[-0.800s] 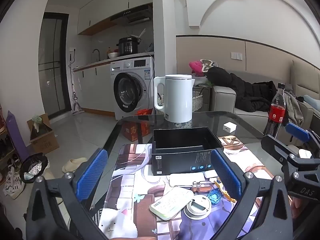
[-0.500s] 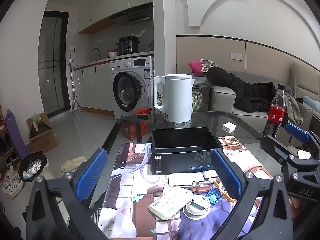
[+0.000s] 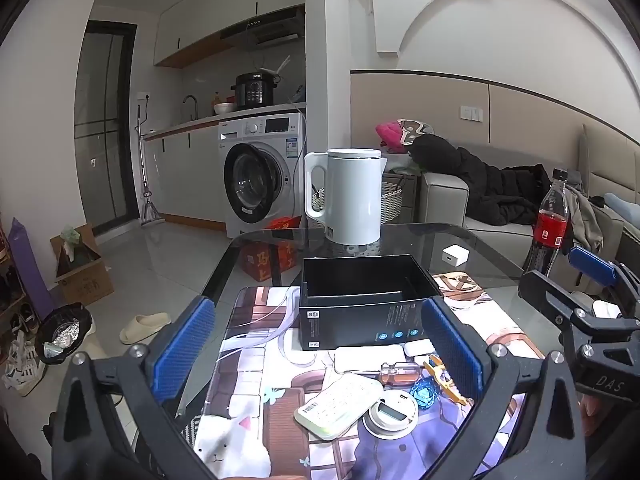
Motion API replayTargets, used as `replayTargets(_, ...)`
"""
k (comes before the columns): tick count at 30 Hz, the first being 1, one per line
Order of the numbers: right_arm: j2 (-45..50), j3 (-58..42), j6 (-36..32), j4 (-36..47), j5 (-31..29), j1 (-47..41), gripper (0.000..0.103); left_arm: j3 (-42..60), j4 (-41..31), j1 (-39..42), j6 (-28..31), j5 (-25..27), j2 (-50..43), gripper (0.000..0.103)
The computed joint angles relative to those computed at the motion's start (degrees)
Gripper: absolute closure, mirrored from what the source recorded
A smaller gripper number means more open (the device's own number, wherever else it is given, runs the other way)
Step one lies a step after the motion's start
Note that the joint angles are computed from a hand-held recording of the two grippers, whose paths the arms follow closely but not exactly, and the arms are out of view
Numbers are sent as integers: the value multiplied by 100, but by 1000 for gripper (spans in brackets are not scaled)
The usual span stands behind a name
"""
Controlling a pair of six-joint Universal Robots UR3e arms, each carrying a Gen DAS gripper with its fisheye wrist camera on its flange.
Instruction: Organize rigid objects
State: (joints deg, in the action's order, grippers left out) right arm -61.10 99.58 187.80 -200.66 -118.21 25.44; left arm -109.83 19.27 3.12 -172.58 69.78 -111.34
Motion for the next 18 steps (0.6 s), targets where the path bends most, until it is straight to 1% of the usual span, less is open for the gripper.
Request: replayTargets(18, 27, -37, 13, 24, -45, 55, 1, 28, -8, -25, -19, 13, -21, 0)
